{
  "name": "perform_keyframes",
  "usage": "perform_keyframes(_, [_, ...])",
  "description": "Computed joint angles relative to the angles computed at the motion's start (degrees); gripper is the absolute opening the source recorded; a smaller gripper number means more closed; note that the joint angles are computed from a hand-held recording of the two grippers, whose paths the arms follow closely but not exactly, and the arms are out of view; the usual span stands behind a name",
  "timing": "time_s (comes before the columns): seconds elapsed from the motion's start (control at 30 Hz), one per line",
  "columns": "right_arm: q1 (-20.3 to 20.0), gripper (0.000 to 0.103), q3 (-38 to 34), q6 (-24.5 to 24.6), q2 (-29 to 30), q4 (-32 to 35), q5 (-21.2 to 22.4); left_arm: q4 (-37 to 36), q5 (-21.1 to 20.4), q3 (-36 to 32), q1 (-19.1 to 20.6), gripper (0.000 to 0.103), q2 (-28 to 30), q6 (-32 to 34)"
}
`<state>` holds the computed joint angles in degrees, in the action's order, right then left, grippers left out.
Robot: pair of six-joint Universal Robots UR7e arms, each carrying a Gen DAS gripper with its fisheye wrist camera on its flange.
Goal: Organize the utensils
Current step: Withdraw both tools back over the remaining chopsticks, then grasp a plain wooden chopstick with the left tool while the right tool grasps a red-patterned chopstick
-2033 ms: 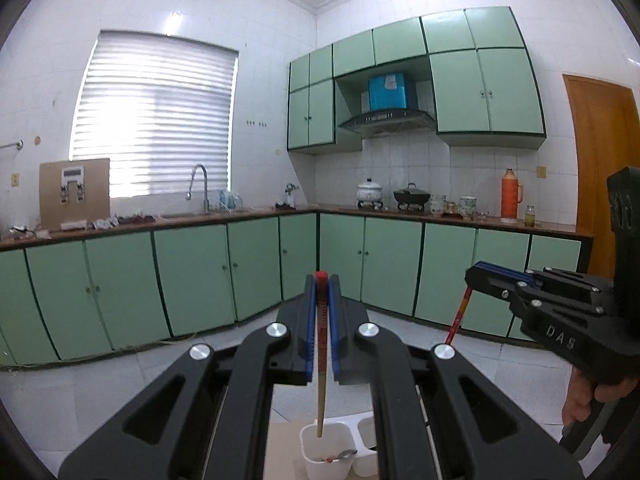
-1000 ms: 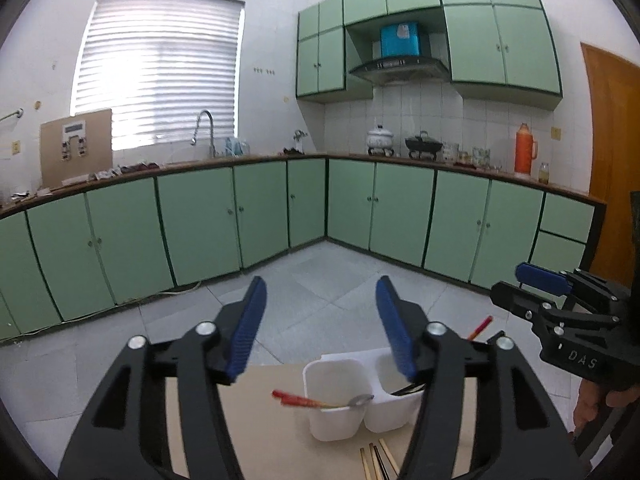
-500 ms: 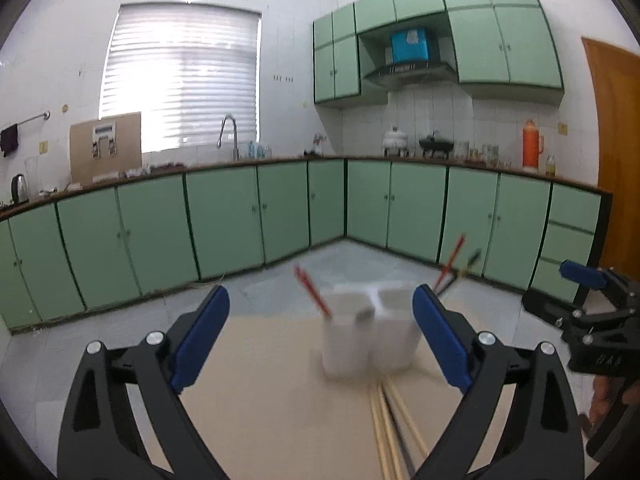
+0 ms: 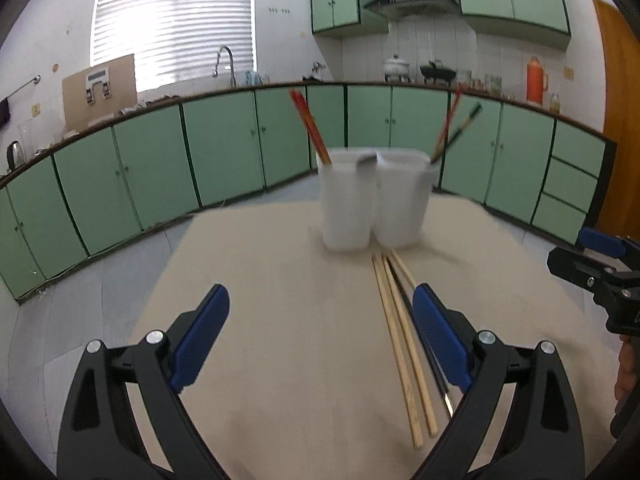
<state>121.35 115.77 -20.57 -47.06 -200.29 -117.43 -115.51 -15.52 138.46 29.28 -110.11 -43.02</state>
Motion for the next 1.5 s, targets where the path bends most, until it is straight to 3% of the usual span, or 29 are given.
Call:
perform_keyframes(0.23, [0.22,0.095,3.65,2.02,1.15,-0.4,-1.8,12.32,-3.72,1.17,-1.09,0.09,-1.92,-10.34])
perform_keyframes(0.37, [0.83,0.086,4.83,1.51,2.25,-0.41,-2.78,16.07,-4.87,1.64,-1.28,0.09,-2.44,-13.54])
perform_keyframes(0.8, [0.87,0.04,6.29,4.29,2.51,6.81,-0.07,25.79,-6.7,0.41,-1.6,0.09,-4.69,-20.57])
perform_keyframes(1.13, [1.41,0.02,4.56,4.98,3.86,10.29,-1.6,22.5,-7.84,1.1,-1.84,0.09,-4.19,-17.9])
perform_keyframes(1.2, [1.62,0.007,4.53,4.44,3.97,10.53,-1.61,21.17,-8.14,1.41,-1.7,0.09,-4.15,-16.96])
perform_keyframes(1.5, [1.22,0.006,5.81,4.41,2.97,9.52,-3.01,15.62,-10.74,2.36,-0.97,0.087,-3.95,-12.07])
